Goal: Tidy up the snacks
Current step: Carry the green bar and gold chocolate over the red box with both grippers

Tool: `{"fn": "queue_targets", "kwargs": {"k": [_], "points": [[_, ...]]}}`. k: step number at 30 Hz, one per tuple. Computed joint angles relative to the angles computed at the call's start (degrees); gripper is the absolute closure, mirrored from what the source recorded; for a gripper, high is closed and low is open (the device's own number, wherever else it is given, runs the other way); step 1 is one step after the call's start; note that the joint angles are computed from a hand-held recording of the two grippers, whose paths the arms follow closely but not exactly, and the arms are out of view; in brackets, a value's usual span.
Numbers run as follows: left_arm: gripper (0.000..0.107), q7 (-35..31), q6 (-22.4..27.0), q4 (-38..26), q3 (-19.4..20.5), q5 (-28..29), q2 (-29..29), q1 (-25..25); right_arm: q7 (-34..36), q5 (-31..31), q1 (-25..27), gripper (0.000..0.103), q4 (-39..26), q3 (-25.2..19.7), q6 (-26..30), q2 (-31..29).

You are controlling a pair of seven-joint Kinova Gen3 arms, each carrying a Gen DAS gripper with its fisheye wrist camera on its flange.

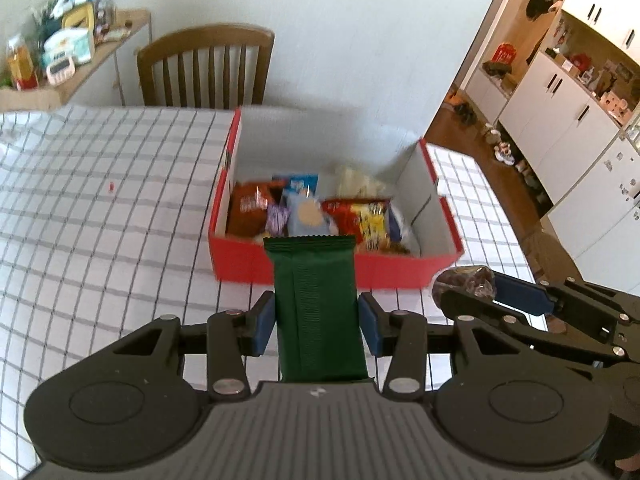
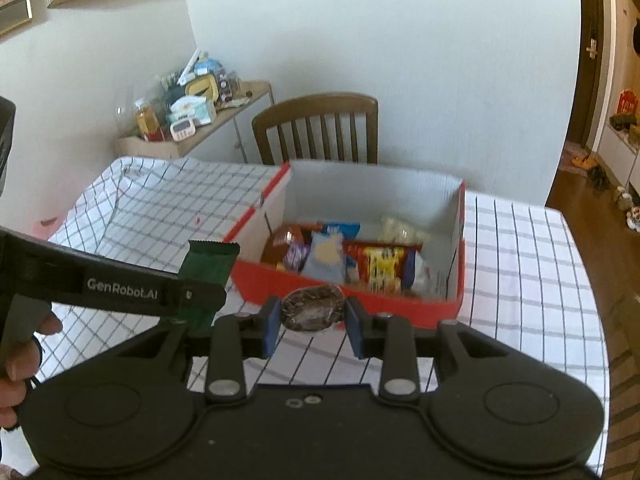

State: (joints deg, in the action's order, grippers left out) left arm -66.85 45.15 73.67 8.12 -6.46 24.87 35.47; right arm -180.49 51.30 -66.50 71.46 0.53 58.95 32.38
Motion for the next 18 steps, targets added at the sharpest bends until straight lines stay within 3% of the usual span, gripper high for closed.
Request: {"fn": "queue_targets", "kwargs": {"k": [9, 18], "points": [[0.063, -1.1, 2.5, -9.4, -1.4, -3.1, 4.0, 1.9, 2.4, 0.3, 2.6, 0.070, -3.3, 1.4, 0.4, 0.8], [0.063, -4.0, 8.2, -22.0, -2.6, -2.0, 11.7, 2.1, 6.1, -2.6, 6.7, 0.070, -6.3, 2.6, -1.5, 2.8]]}}
